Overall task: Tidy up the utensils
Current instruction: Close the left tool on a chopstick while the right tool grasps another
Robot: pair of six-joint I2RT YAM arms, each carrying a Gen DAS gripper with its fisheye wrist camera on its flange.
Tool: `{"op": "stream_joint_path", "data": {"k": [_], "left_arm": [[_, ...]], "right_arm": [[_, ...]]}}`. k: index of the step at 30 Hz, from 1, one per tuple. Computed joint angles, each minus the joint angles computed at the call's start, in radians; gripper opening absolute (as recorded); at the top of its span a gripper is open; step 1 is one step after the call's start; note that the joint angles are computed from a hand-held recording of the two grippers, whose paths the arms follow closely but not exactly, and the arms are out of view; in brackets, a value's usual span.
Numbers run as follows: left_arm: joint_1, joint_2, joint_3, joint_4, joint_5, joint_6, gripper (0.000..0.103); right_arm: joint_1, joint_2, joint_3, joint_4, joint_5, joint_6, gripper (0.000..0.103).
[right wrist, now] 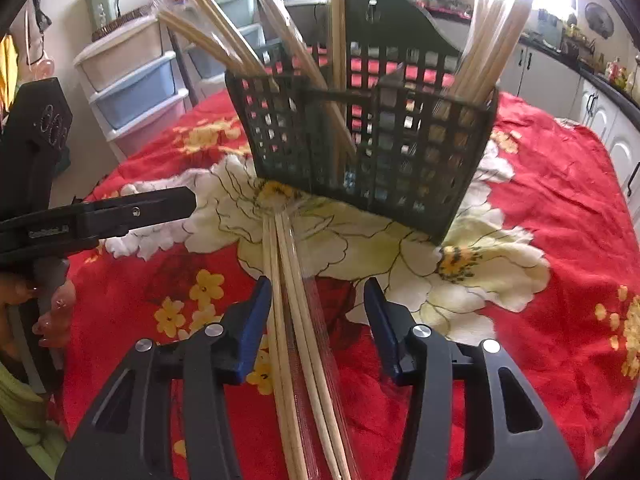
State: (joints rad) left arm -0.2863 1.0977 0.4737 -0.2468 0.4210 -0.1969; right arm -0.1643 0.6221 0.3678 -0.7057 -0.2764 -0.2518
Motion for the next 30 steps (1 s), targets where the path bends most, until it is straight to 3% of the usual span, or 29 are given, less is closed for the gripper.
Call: {"op": "stream_joint_path", "data": {"k": [3, 9, 13, 15, 17, 22, 30], "left_arm": [[-0.004, 0.028, 0.002, 0.008, 0.006, 0.004, 0.069], [-0.031, 0.086, 0.014, 0.022, 0.013, 0.000, 0.055], [-0.065, 0.140, 0.035, 0.037, 0.018, -0.012, 0.055], [-0.078, 0.184, 0.058, 0.046, 0.037, -0.023, 0.055], [-0.091, 0.223, 0.084, 0.052, 0.044, -0.034, 0.055], [-0.130, 0.324, 0.156, 0.060, 0.035, -0.063, 0.038], [-0.174, 0.389, 0.202, 0.079, -0.056, -0.086, 0.018]], "right_arm": [[0.027, 0.075, -0.003, 0.047, 0.017, 0.011, 0.043], [0.089, 0.188, -0.005, 0.136, 0.053, 0.052, 0.039], [0.041, 0.265, 0.011, 0.163, 0.016, 0.042, 0.032], [-0.004, 0.279, 0.019, 0.156, -0.017, 0.027, 0.023], [-0.050, 0.286, 0.026, 0.146, -0.040, 0.013, 0.013], [-0.177, 0.284, 0.039, 0.098, -0.127, -0.030, 0.011], [-0.348, 0.110, 0.058, -0.105, -0.257, -0.163, 0.006]]}}
